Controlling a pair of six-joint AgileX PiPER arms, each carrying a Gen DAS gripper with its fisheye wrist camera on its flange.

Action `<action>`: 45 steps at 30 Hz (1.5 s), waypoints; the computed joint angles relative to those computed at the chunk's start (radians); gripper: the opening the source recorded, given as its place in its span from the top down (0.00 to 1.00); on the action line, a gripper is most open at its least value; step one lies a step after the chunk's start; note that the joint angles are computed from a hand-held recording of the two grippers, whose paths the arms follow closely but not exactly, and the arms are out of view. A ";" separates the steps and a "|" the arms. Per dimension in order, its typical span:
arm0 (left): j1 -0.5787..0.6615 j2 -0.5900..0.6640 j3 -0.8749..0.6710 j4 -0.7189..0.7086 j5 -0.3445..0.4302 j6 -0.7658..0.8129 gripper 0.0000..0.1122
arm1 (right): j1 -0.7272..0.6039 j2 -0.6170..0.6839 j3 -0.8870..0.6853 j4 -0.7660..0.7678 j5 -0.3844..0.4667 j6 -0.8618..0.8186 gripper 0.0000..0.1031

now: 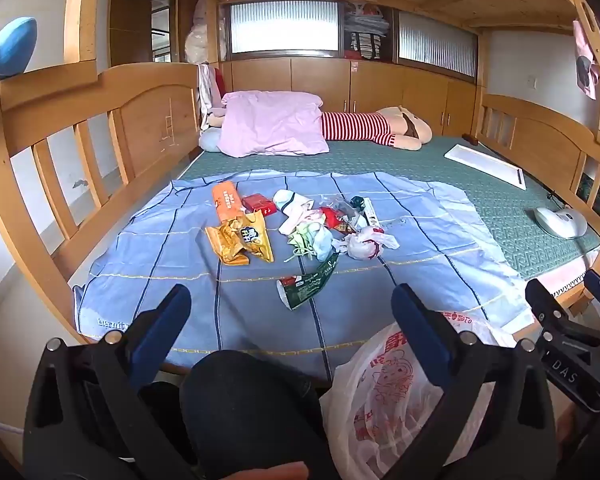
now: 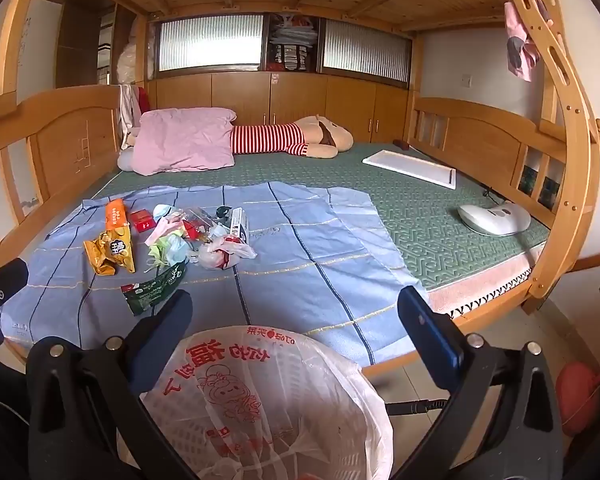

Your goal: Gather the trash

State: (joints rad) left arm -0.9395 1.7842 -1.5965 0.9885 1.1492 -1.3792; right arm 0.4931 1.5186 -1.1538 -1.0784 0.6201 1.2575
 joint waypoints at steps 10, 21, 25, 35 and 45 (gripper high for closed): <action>0.000 0.001 -0.003 -0.002 0.003 0.003 0.11 | 0.003 0.018 -0.019 0.002 0.006 -0.003 0.03; 0.001 0.001 -0.004 -0.006 0.002 0.005 0.11 | 0.010 0.020 -0.027 0.016 0.008 -0.011 0.03; -0.010 0.025 -0.037 -0.009 0.016 0.009 0.11 | 0.010 0.016 -0.005 -0.015 -0.001 0.018 0.03; -0.015 0.045 -0.053 -0.012 0.017 0.005 0.11 | 0.006 0.017 -0.007 0.004 -0.012 0.002 0.03; -0.015 0.025 -0.005 -0.005 -0.002 -0.017 0.11 | 0.006 0.012 0.000 0.019 -0.028 -0.012 0.03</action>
